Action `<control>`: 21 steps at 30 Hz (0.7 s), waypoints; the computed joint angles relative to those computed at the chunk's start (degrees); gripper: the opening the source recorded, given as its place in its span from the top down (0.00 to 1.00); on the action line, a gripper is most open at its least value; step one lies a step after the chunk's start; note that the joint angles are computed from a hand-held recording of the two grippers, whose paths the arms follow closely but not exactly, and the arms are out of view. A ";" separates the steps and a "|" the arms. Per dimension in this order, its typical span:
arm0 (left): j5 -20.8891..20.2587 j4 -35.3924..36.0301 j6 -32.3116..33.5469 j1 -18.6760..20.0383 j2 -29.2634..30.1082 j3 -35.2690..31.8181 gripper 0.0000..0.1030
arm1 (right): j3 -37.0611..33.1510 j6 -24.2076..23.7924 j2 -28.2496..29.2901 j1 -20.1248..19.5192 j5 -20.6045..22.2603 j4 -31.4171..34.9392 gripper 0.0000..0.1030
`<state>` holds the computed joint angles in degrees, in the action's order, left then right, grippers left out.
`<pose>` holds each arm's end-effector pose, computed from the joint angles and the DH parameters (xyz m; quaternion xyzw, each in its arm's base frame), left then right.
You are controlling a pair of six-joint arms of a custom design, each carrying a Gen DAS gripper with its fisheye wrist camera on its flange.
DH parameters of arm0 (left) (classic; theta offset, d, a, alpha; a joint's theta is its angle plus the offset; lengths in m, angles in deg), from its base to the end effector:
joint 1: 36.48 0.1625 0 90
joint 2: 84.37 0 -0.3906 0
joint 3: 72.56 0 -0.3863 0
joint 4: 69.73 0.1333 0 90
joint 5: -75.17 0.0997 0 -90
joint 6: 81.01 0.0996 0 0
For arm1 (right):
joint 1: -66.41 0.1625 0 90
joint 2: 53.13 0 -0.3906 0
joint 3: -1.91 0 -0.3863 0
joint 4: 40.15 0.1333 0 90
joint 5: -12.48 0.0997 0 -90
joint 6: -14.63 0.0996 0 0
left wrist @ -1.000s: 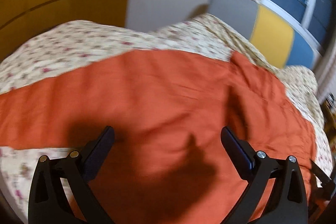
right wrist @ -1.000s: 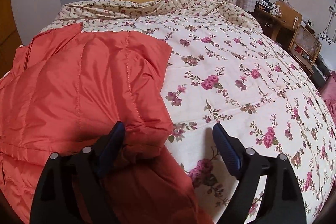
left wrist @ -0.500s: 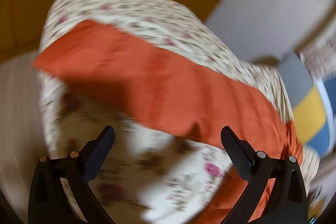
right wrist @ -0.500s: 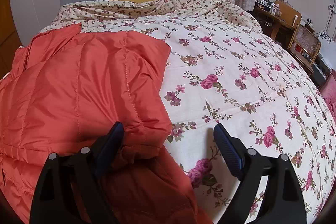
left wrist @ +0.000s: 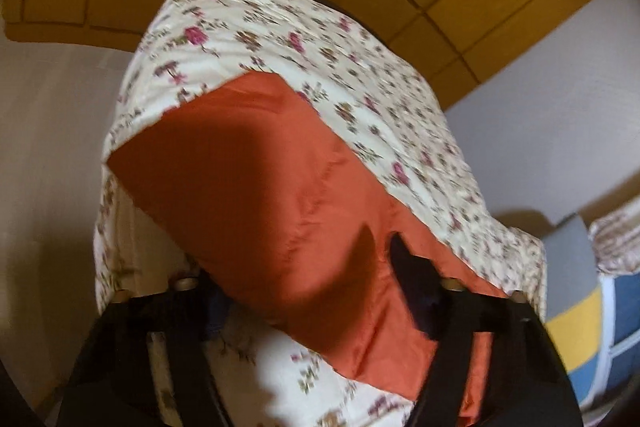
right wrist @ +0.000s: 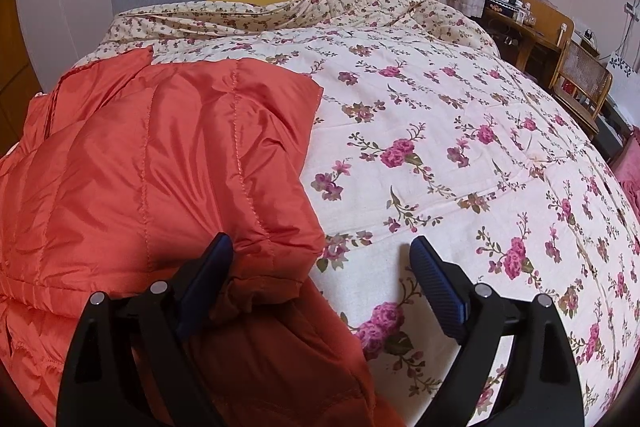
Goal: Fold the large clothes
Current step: 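Grasp the other sleeve cuff with the left tool and lift it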
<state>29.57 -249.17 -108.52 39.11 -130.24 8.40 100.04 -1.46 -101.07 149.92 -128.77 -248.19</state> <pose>0.0214 -0.7324 0.2603 -0.2654 0.7986 -0.5151 0.1626 -0.0130 -0.6067 0.2246 -0.1779 -0.7657 0.4232 0.4504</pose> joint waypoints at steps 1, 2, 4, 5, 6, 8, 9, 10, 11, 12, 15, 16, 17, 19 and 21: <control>0.85 1.02 -0.43 0.00 0.24 -0.73 0.62 | 0.00 0.00 0.00 0.00 0.00 0.00 0.13; 0.67 2.04 -1.03 0.06 0.38 -1.42 0.72 | 0.06 -0.09 -0.06 -0.03 0.05 -0.04 0.13; 0.65 0.60 -0.17 -0.12 0.73 -1.74 0.78 | 0.06 -0.07 -0.07 -0.04 0.09 -0.01 0.13; 1.57 -0.28 0.96 -0.56 1.09 -2.09 0.80 | 0.10 -0.07 -0.09 -0.04 0.11 -0.04 0.13; 2.36 -1.88 3.53 -1.15 1.90 -2.90 0.81 | 0.10 -0.07 -0.09 -0.04 0.11 -0.04 0.13; 3.81 -6.53 9.97 -2.87 3.30 -3.66 0.82 | 0.11 -0.06 -0.10 -0.07 0.16 -0.03 0.13; 4.32 -8.60 12.95 -3.63 4.14 -4.28 0.82 | 0.15 0.03 -0.14 -0.07 0.20 0.04 0.13; 4.52 -10.82 16.06 -4.40 4.91 -4.80 0.82 | 0.12 0.01 -0.10 -0.06 0.18 -0.01 0.13; 4.19 -14.33 20.44 -5.49 5.85 -5.18 0.82 | 0.11 0.05 -0.06 -0.06 0.21 -0.04 0.13; 4.07 -16.14 22.94 -6.32 6.37 -5.30 0.82 | 0.11 0.05 -0.06 -0.06 0.21 -0.04 0.13; 2.36 -20.83 33.25 -9.07 9.11 -7.28 0.86 | 0.12 0.25 -0.09 -0.07 0.33 0.06 0.13; 1.73 -22.05 36.33 -9.90 9.85 -7.62 0.86 | 0.12 0.31 -0.12 -0.09 0.38 0.11 0.13; 1.03 -23.17 39.17 -10.69 10.54 -7.80 0.86 | 0.10 0.39 -0.10 -0.08 0.42 0.15 0.13; -0.70 -23.75 44.21 -12.30 12.22 -8.76 0.86 | 0.10 0.37 -0.10 -0.09 0.39 0.11 0.13; -2.47 -24.09 47.42 -13.53 13.63 -9.32 0.86 | 0.12 0.35 -0.11 -0.10 0.41 0.09 0.13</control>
<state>27.10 -273.26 -61.09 25.58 -116.61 -0.93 100.16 -1.11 -101.18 149.83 -128.36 -248.10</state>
